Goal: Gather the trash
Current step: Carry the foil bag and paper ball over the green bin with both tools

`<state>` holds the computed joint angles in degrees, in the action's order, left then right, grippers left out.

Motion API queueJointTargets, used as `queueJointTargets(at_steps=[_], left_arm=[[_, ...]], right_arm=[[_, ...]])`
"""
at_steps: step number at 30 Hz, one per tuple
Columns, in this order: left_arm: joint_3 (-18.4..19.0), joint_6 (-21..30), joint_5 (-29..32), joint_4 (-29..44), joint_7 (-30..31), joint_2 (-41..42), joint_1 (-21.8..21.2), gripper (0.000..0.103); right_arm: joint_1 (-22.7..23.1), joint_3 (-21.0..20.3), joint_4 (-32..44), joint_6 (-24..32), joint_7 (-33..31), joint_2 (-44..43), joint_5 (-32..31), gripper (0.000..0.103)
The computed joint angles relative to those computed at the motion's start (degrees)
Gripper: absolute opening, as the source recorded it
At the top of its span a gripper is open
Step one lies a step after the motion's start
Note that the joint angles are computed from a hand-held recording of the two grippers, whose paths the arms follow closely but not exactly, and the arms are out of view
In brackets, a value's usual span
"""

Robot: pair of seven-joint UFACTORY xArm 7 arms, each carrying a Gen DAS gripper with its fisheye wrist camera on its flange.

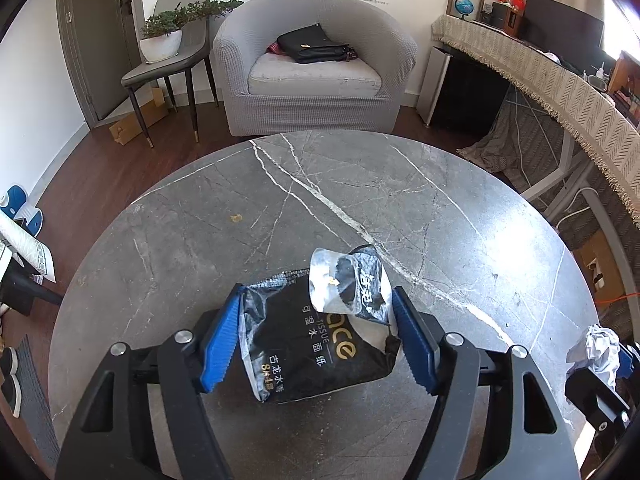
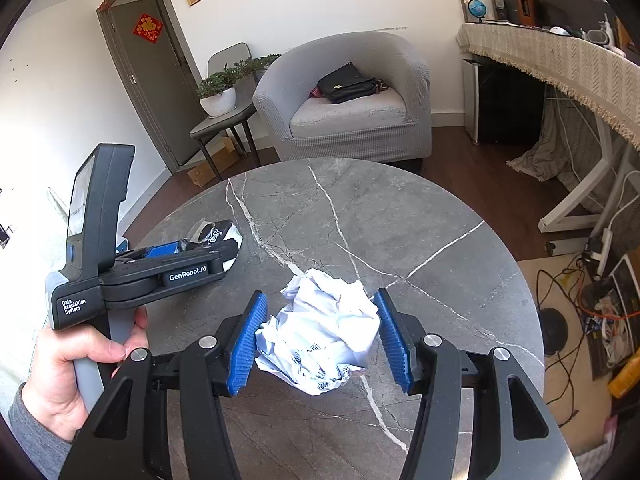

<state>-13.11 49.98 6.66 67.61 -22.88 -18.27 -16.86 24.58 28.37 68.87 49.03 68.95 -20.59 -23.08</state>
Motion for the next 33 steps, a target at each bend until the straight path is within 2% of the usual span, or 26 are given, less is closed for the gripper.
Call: queueJointTargets(at_steps=[6,12,16,21,26,33], left_arm=[[2.12,-0.03,-3.35,-4.48,3.60,-5.24,-0.21,0.071],[4.02,0.91,-6.25,-8.19,7.02,-11.49,0.80,0.070],[5.23,1.95,-7.79,-9.85,9.56,-15.15,1.71,0.070],[7.19,3.84,-9.45,-11.30,12.85,-19.00,3.20,0.070],[9.31,5.00,-10.01,-12.84,17.41,-22.66,4.82,0.070],[13.43,8.47,-11.27,-13.74,23.37,-27.49,7.88,0.070]], right_arm=[[0.83,1.47,3.77,1.42,0.15,3.44,-2.17,0.056],[3.90,1.86,8.54,4.03,0.68,8.26,-5.45,0.056],[6.97,0.85,11.74,5.87,0.45,11.63,-7.30,0.056],[10.60,-1.35,15.02,4.82,1.15,15.14,-9.00,0.056],[15.20,-2.83,22.29,6.48,1.12,21.71,-12.45,0.056],[23.96,-5.36,37.37,11.63,-1.70,32.97,-16.67,0.056]])
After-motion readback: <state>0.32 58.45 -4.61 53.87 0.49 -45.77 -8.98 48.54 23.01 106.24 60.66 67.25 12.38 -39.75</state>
